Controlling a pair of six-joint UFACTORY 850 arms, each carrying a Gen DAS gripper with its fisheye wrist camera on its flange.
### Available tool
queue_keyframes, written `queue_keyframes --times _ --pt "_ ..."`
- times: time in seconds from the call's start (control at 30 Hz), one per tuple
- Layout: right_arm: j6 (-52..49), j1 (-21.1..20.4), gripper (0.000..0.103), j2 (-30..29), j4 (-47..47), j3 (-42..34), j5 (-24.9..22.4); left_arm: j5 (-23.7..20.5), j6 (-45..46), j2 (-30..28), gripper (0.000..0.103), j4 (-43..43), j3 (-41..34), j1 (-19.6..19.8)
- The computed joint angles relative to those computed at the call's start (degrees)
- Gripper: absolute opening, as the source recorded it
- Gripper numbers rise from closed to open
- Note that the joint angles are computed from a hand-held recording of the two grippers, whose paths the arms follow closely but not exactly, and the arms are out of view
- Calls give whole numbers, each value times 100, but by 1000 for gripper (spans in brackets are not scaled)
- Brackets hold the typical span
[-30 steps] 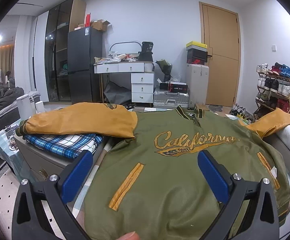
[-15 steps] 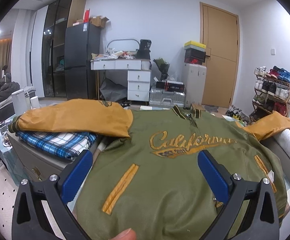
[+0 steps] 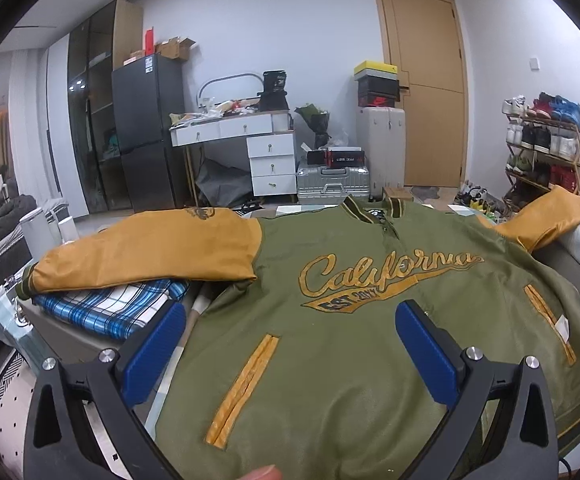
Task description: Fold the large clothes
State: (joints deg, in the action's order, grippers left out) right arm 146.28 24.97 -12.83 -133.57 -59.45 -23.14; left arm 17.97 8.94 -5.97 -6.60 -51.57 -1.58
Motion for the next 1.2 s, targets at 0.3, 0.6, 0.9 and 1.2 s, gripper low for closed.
queue_keyframes --times 0.3,0.6,0.9,1.2 --pt "-224 -70 103 -88 181 -199 255 -303 -54 -104 102 -114 -247 30" --pt "-561 -184 103 -230 717 -465 468 -543 -483 -233 102 158 -501 94" --pt "-415 -247 103 -284 506 -570 577 -671 654 -340 102 -987 -657 47" --pt "-348 -340 103 -266 405 -602 675 -815 1847 -492 102 -2262 -834 20"
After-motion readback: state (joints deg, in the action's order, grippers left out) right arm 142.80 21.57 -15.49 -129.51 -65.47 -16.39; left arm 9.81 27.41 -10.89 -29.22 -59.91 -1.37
